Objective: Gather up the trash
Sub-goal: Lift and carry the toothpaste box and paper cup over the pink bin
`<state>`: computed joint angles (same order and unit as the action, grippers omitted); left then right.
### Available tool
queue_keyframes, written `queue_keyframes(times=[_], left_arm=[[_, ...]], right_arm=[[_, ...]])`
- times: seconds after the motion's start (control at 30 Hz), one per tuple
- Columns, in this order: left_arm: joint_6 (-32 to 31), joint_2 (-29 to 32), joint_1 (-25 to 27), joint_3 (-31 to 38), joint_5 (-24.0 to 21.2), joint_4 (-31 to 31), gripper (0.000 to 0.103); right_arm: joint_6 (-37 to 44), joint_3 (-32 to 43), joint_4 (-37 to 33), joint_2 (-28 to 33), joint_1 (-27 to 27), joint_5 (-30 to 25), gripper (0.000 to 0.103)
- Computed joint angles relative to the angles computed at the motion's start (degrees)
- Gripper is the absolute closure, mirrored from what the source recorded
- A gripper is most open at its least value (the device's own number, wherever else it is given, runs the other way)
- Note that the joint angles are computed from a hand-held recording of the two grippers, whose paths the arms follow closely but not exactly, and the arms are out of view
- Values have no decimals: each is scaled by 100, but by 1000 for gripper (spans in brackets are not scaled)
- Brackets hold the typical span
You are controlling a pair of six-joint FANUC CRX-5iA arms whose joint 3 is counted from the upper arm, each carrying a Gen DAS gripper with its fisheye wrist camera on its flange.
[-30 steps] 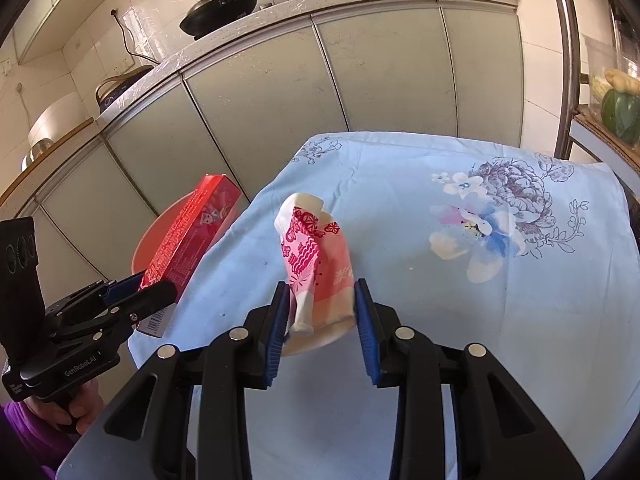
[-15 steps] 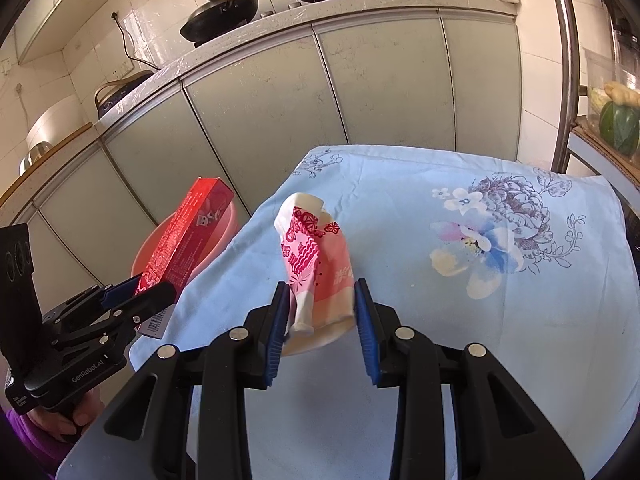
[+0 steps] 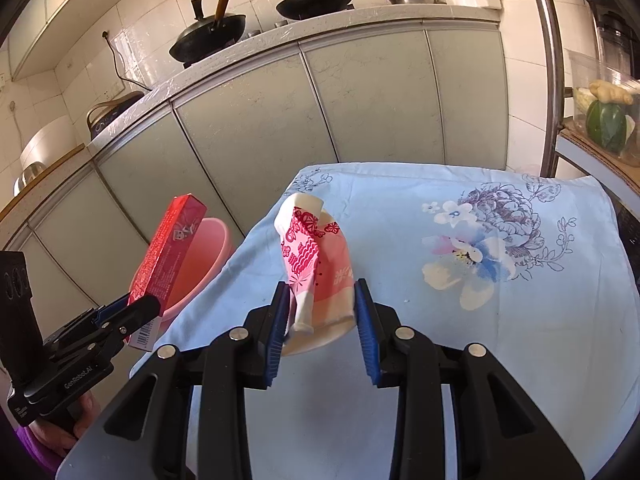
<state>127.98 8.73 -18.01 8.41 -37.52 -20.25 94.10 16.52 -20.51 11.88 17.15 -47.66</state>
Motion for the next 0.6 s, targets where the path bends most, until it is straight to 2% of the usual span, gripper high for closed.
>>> queue_keyframes(times=[0.17,0.27,0.47,0.6], left_arm=[[-82,-4,20,-72,65,70,62],[84,-36,37,-89,62,-33,62],[808,-101,11,-11,-131,-609,62],[1563,-138,-96,95,-507,-1285,62]], right_arm=[[-189,-22,64,20,13,17,69],[-162,36,44,52,24,30,69],[-48,248,-53,166,120,108,69],[50,419,-83,255,241,195,69]])
